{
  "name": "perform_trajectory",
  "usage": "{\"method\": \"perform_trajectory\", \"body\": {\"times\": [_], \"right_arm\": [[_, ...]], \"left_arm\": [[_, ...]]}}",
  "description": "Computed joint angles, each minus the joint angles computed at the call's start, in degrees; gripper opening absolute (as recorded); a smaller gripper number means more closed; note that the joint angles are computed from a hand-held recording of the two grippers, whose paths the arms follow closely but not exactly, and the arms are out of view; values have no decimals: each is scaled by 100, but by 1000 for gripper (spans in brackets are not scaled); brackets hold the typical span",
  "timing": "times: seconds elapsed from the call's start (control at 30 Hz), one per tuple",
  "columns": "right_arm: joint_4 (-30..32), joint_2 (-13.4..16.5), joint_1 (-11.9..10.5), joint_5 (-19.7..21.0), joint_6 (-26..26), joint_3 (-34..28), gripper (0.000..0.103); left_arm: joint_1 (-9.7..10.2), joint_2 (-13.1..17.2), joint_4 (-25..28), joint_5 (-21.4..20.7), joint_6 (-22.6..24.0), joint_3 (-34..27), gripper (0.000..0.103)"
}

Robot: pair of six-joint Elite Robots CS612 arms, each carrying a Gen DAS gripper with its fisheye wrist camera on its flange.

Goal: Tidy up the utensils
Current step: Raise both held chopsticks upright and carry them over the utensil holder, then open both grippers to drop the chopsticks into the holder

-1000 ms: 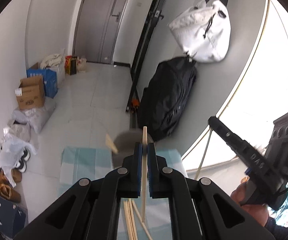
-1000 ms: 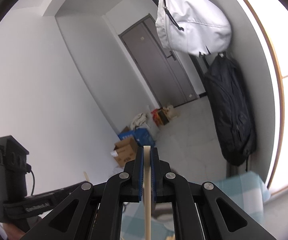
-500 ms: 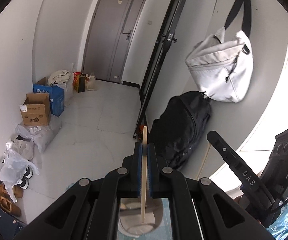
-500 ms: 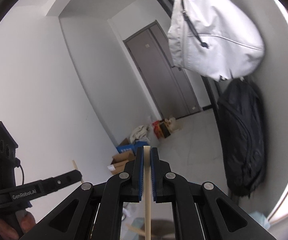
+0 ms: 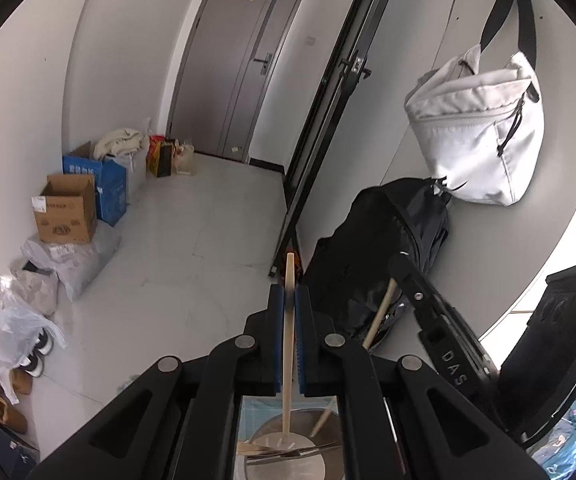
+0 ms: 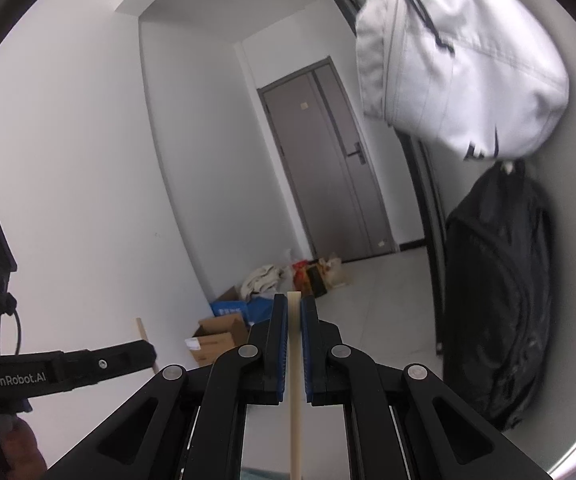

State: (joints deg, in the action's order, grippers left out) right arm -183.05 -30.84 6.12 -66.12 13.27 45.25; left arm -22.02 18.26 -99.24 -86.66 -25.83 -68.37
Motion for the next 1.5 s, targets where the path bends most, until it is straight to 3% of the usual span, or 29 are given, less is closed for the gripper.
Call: {"method": "perform_trajectory", "body": {"times": [0.37,0.7,0.97,1.1,1.2,1.27,1.3,1.37,1.5], "right_arm": [[-87,63,20,176,-397,82,6],[4,-160,-3,563,-708,492,6],[476,-400,-5,757,-929,895,8],[960,-417,-60,1173,-682,808,9],[971,-502,-105,1226,-349,904,12],[808,-613,-142,1172,-177,1086,21],[742,-669,-157,1164,-123,1183,25],[613,-814,-190,1125,-30,1422,42],[351,-1076,-226,1098,-16,1871,47]], "left_arm": [[-9,174,-178,-131,295,-126,1],[3,202,97,-246,348,-221,1],[68,208,393,-502,-142,-304,1],[127,223,486,-785,-252,-394,3],[132,204,678,-727,-362,-510,27],[117,235,676,-611,-407,-621,56],[98,253,681,-518,-422,-699,59],[72,264,743,-420,-435,-779,65],[12,218,1086,-294,-416,-840,66]]}}
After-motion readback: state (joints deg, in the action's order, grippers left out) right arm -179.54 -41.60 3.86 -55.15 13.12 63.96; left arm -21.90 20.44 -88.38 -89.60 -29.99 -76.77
